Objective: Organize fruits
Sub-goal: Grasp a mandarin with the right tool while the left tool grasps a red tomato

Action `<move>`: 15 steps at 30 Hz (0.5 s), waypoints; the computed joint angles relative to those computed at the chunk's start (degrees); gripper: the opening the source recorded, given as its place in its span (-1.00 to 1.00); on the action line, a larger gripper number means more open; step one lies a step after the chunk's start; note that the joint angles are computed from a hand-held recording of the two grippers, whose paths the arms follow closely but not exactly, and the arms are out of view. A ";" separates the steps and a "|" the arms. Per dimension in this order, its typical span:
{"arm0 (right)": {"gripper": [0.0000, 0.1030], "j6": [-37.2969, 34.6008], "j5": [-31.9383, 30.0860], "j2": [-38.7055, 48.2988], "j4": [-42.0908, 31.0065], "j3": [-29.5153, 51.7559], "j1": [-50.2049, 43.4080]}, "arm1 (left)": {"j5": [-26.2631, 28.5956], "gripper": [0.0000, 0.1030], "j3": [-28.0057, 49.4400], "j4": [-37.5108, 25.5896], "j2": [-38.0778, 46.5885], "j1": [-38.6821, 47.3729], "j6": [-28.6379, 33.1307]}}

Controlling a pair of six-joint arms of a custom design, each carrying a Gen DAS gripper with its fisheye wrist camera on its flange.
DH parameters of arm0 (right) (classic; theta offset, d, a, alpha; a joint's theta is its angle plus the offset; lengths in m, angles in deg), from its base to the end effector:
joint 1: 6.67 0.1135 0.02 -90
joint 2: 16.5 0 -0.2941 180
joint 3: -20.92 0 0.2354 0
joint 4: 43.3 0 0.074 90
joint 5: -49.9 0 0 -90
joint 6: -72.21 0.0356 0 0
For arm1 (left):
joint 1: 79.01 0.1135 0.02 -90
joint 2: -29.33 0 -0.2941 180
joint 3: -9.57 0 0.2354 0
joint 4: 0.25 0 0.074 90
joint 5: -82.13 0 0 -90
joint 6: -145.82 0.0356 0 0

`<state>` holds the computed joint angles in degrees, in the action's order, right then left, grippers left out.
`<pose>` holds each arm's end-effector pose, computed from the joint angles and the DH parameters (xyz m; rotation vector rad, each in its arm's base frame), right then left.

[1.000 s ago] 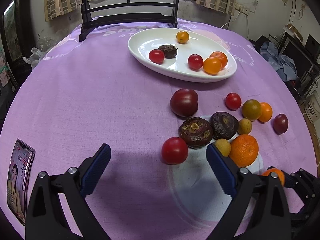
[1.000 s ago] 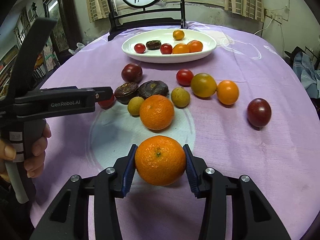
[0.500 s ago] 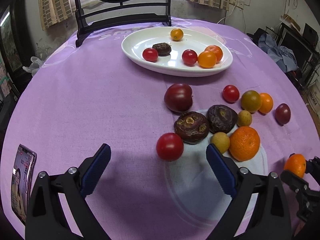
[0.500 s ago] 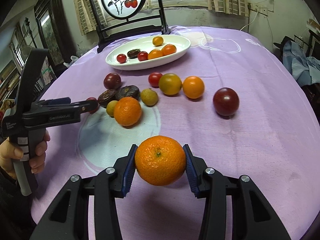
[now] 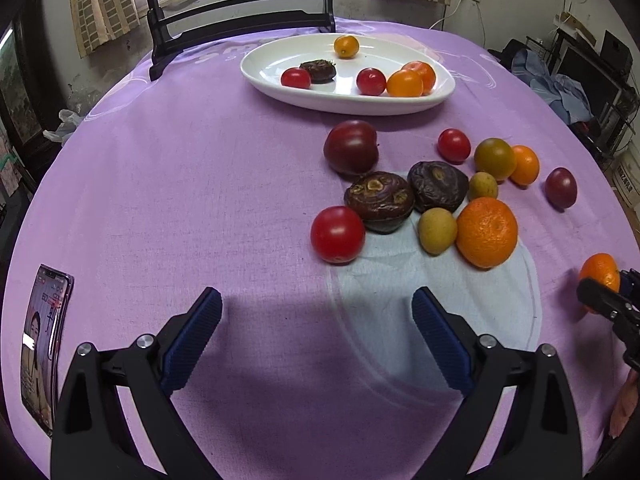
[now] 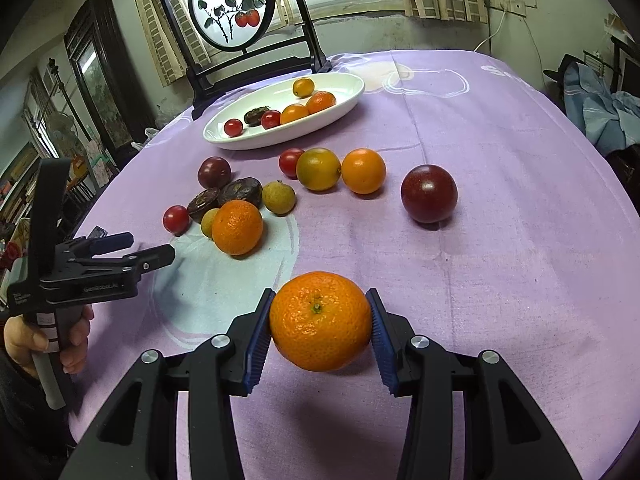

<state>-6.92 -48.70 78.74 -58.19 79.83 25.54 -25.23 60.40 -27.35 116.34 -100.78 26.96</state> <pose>0.2551 0.1670 0.1818 -0.5320 2.4636 0.5018 0.2298 -0.0803 0.1718 -0.2542 2.5821 0.0945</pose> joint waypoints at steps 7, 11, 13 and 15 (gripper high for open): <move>-0.11 -0.39 -1.67 -0.56 0.64 -0.75 -0.91 | 1.93 0.26 2.68 1.48 4.21 3.24 3.05; -0.11 -0.31 -1.95 -0.68 0.69 -0.90 -0.97 | 3.33 -0.41 4.27 2.15 5.30 3.68 4.72; -0.11 -0.34 -1.87 -0.76 0.65 -0.97 -0.93 | 2.54 -0.46 4.84 1.62 5.50 2.53 5.29; -0.11 -0.59 -1.86 -0.80 0.56 -0.93 -0.83 | 2.26 -0.46 4.58 1.30 5.15 1.83 4.91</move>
<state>-7.51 -50.56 77.95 -57.64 78.90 24.72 -22.97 64.98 -26.05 121.49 -98.95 31.87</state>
